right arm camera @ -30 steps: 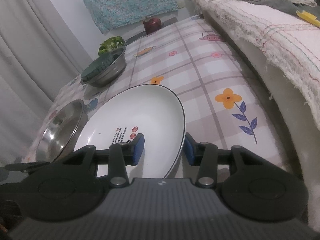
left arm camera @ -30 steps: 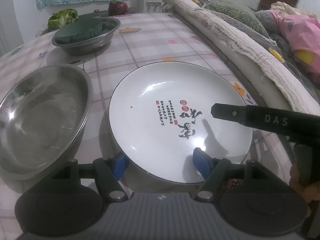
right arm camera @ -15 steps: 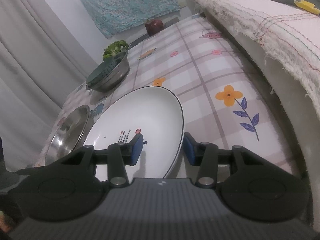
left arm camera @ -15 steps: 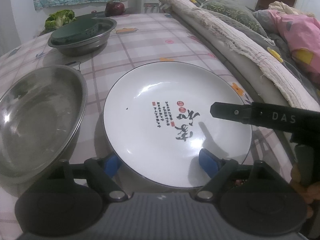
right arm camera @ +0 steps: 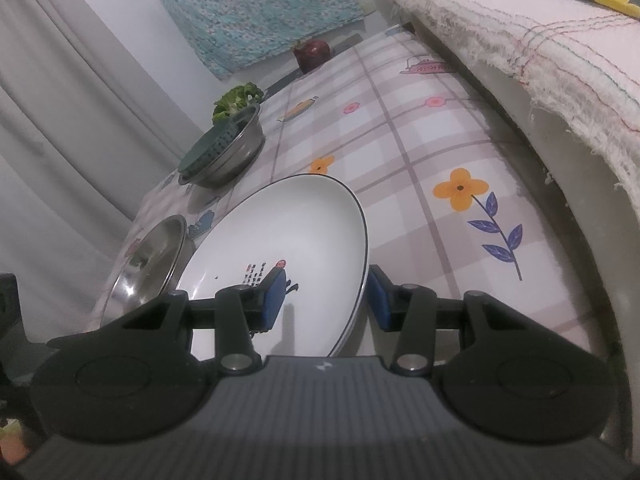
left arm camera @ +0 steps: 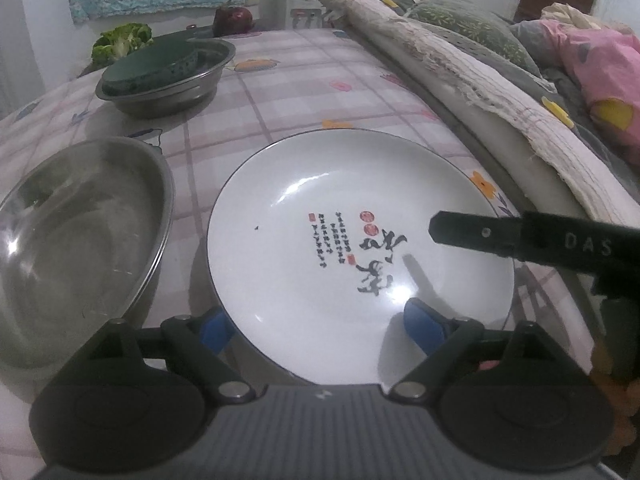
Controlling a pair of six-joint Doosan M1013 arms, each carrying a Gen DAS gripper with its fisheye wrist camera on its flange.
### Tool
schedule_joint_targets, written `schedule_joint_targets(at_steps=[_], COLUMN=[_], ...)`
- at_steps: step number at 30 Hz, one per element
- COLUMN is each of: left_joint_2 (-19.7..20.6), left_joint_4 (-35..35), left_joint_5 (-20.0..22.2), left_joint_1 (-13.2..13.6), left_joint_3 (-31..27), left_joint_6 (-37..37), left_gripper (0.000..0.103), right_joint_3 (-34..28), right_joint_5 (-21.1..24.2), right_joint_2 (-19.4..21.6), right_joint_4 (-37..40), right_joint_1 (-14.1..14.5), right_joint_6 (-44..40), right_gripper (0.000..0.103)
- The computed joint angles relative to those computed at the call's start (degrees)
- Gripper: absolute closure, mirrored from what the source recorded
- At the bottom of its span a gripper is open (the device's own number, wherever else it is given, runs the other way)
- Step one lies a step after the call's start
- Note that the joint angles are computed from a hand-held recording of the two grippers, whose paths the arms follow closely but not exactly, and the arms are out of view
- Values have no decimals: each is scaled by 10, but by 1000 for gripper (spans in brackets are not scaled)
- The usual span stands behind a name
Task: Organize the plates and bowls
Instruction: 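Close the left tool on the plate rim while the right tool grips the opposite rim, then lift the white plate off the table with both tools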
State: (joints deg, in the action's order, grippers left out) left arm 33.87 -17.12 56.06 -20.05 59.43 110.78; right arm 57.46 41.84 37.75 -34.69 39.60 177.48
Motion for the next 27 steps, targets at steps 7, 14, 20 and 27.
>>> schedule_joint_targets(at_steps=[7, 14, 20, 27], left_joint_2=[12, 19, 9, 2], left_joint_4=[24, 34, 16, 39], left_joint_5=[2, 12, 27, -9], left_joint_1=[0, 5, 5, -2], left_joint_3=[-22, -40, -31, -15], left_joint_6=[-49, -86, -53, -23], left_gripper=[28, 52, 59, 59], right_joint_3=[-5, -34, -59, -29], right_joint_5=[4, 45, 98, 97], right_joint_2=[1, 14, 24, 8], right_joint_4=[11, 13, 2, -33], right_joint_1=[-1, 1, 6, 9], right_joint_6=[-6, -58, -106, -81], right_gripper=[60, 63, 65, 73])
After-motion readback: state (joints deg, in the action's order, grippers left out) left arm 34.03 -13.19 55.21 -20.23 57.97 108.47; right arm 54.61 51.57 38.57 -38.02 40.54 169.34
